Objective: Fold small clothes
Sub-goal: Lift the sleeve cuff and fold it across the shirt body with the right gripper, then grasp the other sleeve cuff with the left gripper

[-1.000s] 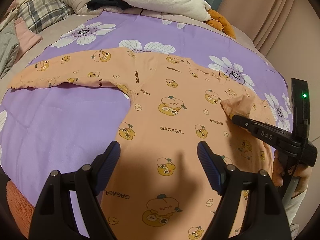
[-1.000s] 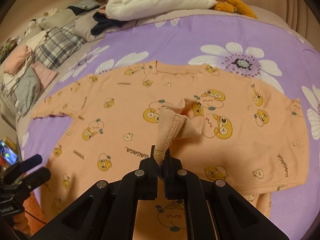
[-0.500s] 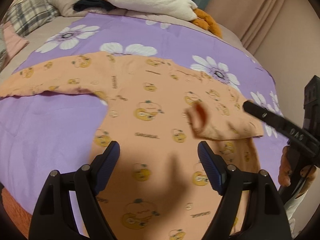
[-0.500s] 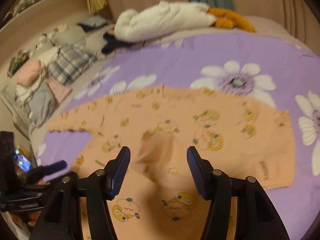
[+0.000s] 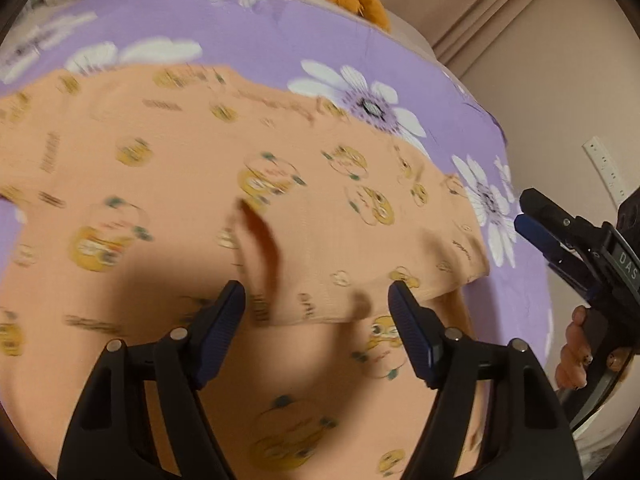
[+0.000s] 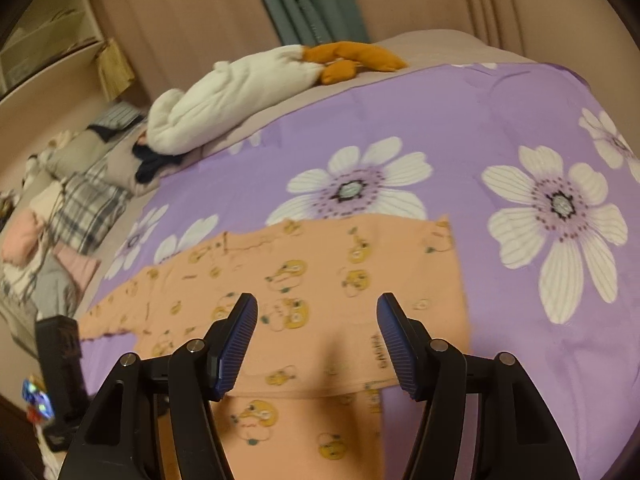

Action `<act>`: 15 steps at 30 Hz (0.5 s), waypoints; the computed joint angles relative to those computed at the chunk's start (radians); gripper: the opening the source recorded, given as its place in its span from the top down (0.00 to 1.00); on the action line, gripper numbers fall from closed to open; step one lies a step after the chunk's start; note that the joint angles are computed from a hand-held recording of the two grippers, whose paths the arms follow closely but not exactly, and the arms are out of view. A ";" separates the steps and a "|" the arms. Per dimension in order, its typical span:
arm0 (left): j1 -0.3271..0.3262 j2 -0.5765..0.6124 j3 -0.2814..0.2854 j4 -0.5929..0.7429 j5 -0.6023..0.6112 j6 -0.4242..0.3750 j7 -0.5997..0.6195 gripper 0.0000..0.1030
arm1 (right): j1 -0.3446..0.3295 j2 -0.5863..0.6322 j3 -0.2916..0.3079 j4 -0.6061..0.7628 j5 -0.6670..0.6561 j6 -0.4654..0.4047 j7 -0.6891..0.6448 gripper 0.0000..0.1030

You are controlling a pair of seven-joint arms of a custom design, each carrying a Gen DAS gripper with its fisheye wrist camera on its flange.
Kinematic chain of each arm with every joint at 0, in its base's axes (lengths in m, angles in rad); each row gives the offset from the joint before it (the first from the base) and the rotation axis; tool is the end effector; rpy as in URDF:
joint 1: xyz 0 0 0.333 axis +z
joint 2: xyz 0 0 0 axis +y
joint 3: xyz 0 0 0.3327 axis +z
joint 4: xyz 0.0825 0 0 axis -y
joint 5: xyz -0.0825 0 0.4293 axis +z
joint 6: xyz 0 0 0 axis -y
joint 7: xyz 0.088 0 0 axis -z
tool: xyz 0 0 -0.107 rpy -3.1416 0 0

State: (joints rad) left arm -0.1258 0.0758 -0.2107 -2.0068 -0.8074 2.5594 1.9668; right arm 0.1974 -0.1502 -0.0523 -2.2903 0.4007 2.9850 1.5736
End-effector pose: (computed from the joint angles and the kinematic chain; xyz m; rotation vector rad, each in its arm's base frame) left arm 0.6150 -0.2013 0.4624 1.8600 -2.1512 1.1072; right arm 0.5714 0.0548 0.5021 -1.4450 1.8209 -0.4516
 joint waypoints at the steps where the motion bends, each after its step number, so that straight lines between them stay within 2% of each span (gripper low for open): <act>1: 0.001 0.005 -0.002 0.004 -0.019 -0.005 0.010 0.29 | -0.007 0.003 0.002 0.001 -0.008 0.000 0.014 0.40; 3: 0.002 0.021 -0.010 0.014 -0.077 0.010 0.050 0.40 | -0.006 -0.003 -0.006 -0.005 0.004 -0.001 0.005 0.40; 4: 0.002 0.025 -0.011 0.017 -0.076 0.010 0.050 0.55 | -0.008 -0.004 -0.008 -0.007 0.006 -0.002 0.007 0.40; 5: 0.001 0.035 -0.011 0.026 -0.063 0.004 0.035 0.76 | -0.011 -0.004 -0.007 -0.008 0.005 -0.001 0.011 0.40; 6: 0.002 0.045 -0.012 0.036 -0.060 -0.008 0.027 0.87 | -0.005 -0.003 -0.013 -0.007 0.019 -0.002 -0.003 0.40; 7: 0.005 0.050 -0.014 0.041 -0.065 -0.014 0.029 0.94 | -0.006 -0.003 -0.013 -0.009 0.020 -0.001 -0.004 0.40; 10: 0.000 0.042 -0.019 0.039 -0.036 0.018 0.002 0.94 | -0.004 -0.004 -0.016 -0.013 0.035 0.000 -0.015 0.40; 15: -0.007 0.001 -0.020 0.055 -0.041 0.073 0.022 0.95 | 0.002 -0.002 -0.022 -0.008 0.069 -0.007 -0.036 0.40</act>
State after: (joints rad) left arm -0.1326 0.0770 -0.2306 -1.9514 -0.8487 2.6326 1.9890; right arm 0.1990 -0.1518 -0.0738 -2.2987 0.4697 2.9784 1.5377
